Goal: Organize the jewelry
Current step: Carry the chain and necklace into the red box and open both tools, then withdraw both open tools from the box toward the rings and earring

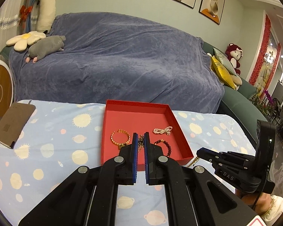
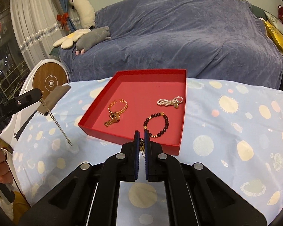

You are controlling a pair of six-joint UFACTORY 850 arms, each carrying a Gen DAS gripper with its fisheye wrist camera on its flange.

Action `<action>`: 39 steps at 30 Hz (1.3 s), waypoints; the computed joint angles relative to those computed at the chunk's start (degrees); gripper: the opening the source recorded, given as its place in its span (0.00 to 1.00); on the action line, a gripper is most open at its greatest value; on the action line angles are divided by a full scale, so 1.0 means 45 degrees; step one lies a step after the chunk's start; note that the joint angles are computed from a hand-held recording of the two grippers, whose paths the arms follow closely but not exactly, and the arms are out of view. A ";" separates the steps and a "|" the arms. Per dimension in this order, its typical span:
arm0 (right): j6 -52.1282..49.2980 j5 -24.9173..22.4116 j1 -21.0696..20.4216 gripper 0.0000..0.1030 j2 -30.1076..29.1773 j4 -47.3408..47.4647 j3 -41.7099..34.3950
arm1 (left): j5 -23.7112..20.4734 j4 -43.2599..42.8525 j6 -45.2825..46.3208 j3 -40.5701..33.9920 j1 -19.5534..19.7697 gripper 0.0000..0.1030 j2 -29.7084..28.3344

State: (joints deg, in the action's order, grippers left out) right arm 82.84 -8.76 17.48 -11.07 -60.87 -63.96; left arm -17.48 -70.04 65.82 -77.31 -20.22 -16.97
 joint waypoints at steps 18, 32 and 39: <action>-1.1199 -0.0821 -0.1429 0.04 -0.4296 1.0908 -0.6287 | -0.0866 1.1267 -1.0766 -0.8974 -0.0691 0.03 -0.5866; -0.9408 -0.0726 -0.1495 0.26 -0.5291 0.9291 -0.6776 | -0.1910 1.5365 -1.5462 -1.1266 -0.0900 0.36 -0.8108; -0.6857 -0.0102 -0.1252 0.28 -0.3085 0.6489 -0.3969 | 0.0107 1.4739 -1.4695 -0.6871 -0.0919 0.48 -0.5410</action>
